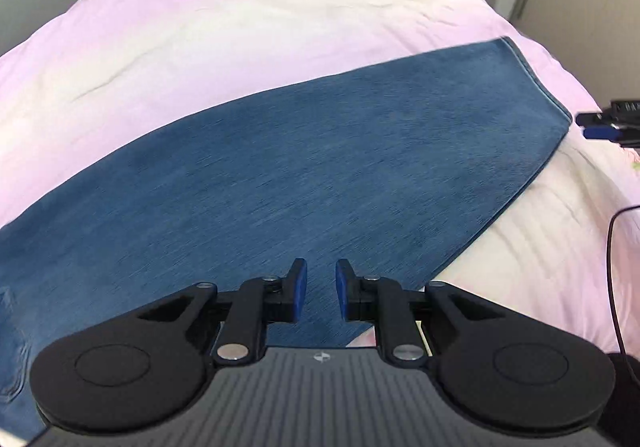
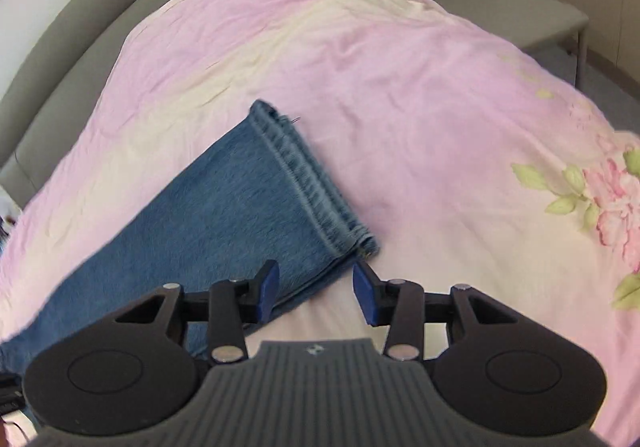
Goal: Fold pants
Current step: 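Grasp the hem of the stacked legs with the right gripper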
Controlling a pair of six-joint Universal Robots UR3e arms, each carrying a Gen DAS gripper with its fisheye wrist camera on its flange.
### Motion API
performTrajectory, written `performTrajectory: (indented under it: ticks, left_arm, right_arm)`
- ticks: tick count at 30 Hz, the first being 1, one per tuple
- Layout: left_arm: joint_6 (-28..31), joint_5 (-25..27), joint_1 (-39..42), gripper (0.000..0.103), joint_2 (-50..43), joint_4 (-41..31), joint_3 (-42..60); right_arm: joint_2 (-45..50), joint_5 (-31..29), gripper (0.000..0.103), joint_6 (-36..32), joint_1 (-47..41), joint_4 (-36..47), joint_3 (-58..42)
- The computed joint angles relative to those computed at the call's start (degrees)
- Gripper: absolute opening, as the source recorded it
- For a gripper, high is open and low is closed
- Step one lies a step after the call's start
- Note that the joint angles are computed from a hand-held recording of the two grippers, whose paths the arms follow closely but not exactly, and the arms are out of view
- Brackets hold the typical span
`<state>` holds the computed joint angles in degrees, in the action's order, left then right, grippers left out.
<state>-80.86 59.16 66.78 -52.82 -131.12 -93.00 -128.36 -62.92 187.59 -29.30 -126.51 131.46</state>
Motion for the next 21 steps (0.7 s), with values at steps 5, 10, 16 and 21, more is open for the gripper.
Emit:
performTrajectory:
  ticks: [5, 10, 16, 21]
  left_arm:
    - [-9.97, 0.34, -9.44, 0.020, 0.90, 8.88, -4.05]
    - [-14.99, 0.90, -13.52, 0.020, 0.26, 14.51, -5.39]
    - [-17.11, 0.09, -14.52, 0.020, 0.35, 16.17, -7.36]
    - [-16.40, -1.63, -15.48, 0.020, 0.43, 17.41, -8.49]
  right_arm:
    - [7.21, 4.43, 0.023, 4.01, -2.32, -8.11, 3.40]
    - [5.84, 3.07, 0.006, 5.81, -1.21, -15.36, 5.62]
    - [13.07, -7.04, 0.003, 8.51, 5.53, -19.88, 4.35]
    - [12.65, -6.81, 0.009, 7.17, 5.52, -18.99, 4.95]
